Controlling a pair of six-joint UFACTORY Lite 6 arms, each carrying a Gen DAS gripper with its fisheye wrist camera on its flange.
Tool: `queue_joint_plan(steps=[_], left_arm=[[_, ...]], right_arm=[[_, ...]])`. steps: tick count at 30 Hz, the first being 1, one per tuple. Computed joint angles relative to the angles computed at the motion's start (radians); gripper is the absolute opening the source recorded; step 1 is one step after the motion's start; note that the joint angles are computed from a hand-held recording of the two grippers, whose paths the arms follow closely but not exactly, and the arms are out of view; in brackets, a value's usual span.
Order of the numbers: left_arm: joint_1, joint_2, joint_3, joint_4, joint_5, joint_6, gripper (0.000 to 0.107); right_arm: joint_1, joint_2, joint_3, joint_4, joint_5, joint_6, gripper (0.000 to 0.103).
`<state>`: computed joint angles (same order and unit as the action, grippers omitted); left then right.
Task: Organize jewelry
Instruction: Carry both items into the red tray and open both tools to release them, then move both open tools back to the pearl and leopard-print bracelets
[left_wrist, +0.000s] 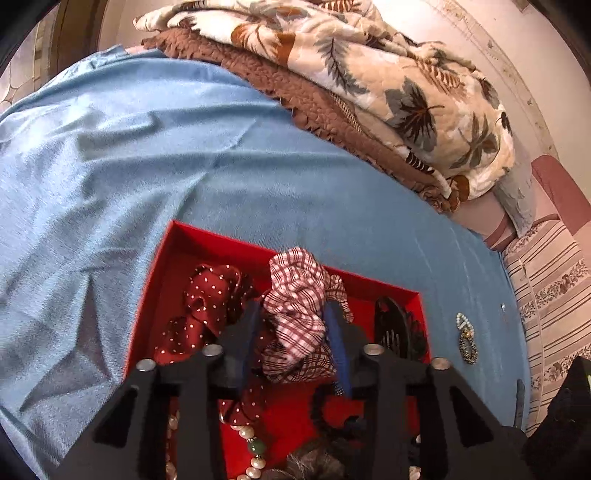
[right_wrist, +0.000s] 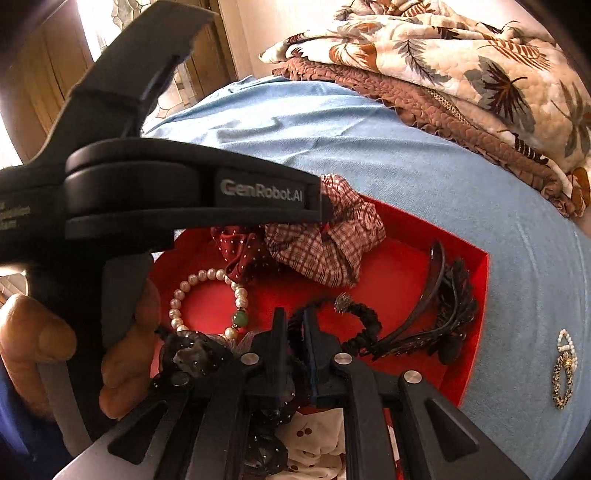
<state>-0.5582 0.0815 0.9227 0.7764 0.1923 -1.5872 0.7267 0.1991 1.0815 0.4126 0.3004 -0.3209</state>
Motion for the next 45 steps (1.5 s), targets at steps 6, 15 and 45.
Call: queue_joint_plan(steps=[6,15,45], left_arm=[[-0.031,-0.062,-0.032,0.135,0.054,-0.142,0.048],[-0.209,-0.05,0.019,0.251,0.362,-0.237,0.054],[-0.614,0.004,0.12,0.294,0.712,-0.394,0.06]], right_arm=[[0.007,-0.11,-0.062,-0.042,0.012,0.039,0.041],[-0.095,-0.442,-0.306,-0.081,0.074,0.11,0.05],[-1.041,-0.512,-0.449,0.289,0.296,-0.585,0.057]])
